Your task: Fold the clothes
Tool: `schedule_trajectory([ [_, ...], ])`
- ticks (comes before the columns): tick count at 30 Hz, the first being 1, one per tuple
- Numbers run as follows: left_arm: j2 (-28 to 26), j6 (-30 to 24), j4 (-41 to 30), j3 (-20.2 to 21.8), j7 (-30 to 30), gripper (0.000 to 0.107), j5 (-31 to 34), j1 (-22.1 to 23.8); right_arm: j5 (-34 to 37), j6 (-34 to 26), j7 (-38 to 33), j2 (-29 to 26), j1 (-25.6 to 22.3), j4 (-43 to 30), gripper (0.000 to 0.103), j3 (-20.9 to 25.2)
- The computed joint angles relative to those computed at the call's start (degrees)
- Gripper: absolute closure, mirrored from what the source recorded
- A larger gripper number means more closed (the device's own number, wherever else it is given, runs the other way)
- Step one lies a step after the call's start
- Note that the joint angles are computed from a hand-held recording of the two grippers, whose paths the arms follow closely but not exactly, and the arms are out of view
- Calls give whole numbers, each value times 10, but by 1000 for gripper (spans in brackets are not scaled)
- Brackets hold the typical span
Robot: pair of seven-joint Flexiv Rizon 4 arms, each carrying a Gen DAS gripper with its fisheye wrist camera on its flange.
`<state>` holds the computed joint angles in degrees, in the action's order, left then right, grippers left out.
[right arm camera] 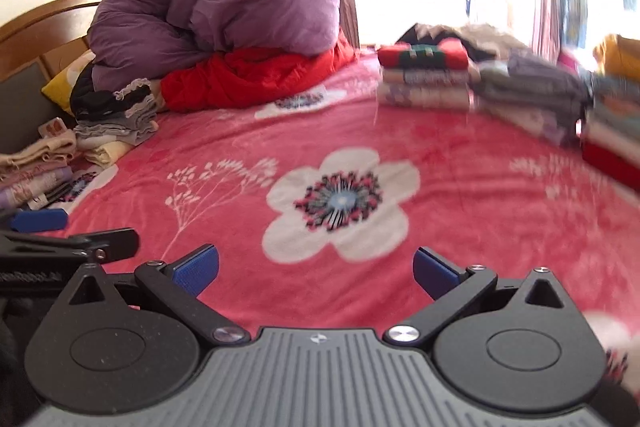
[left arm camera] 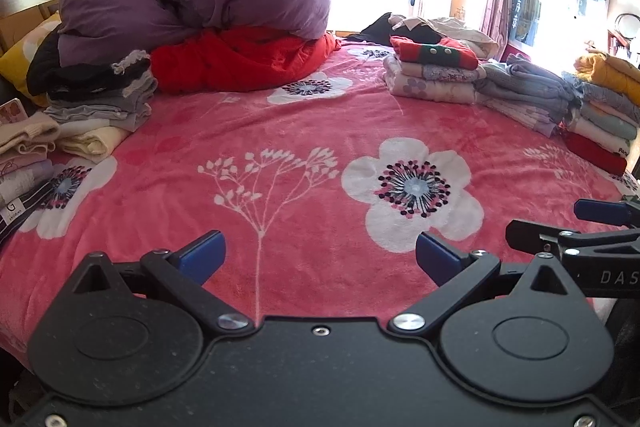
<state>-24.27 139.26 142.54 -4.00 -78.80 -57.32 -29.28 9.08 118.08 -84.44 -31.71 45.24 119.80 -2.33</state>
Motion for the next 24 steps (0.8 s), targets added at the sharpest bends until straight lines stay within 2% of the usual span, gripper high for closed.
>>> schedule_trajectory([
  [1, -2, 10, 8, 7, -23, 5, 37, 17, -10, 9, -6, -11, -11, -10, 0, 9],
  [2, -3, 15, 11, 14, -28, 5, 51, 26, -57, 17, 20, -22, -39, -18, 0, 25],
  [3, -2, 14, 12, 20, -25, 5, 57, 34, -74, 21, 11, -37, -73, -35, 0, 59],
  [7, 15, -21, 10, 39, 13, 5, 37, 65, -204, 45, 35, -103, -164, -95, 0, 124],
  [10, 18, -39, 5, 56, 13, 5, 44, 102, -301, 25, 72, -160, -218, -158, 0, 160],
  [14, 5, -50, -18, 77, 1, 7, 84, 163, -322, 0, 118, -225, -214, -231, 0, 149],
  [18, -21, -56, -62, 91, -48, 24, 158, 240, -343, -9, 135, -274, -215, -270, 0, 144],
  [20, -40, -62, -95, 101, -39, 33, 158, 253, -361, 3, 139, -290, -224, -280, 1, 151],
  [24, -87, -56, -171, 116, 1, 37, 133, 262, -377, 17, 153, -303, -229, -295, 6, 146],
])
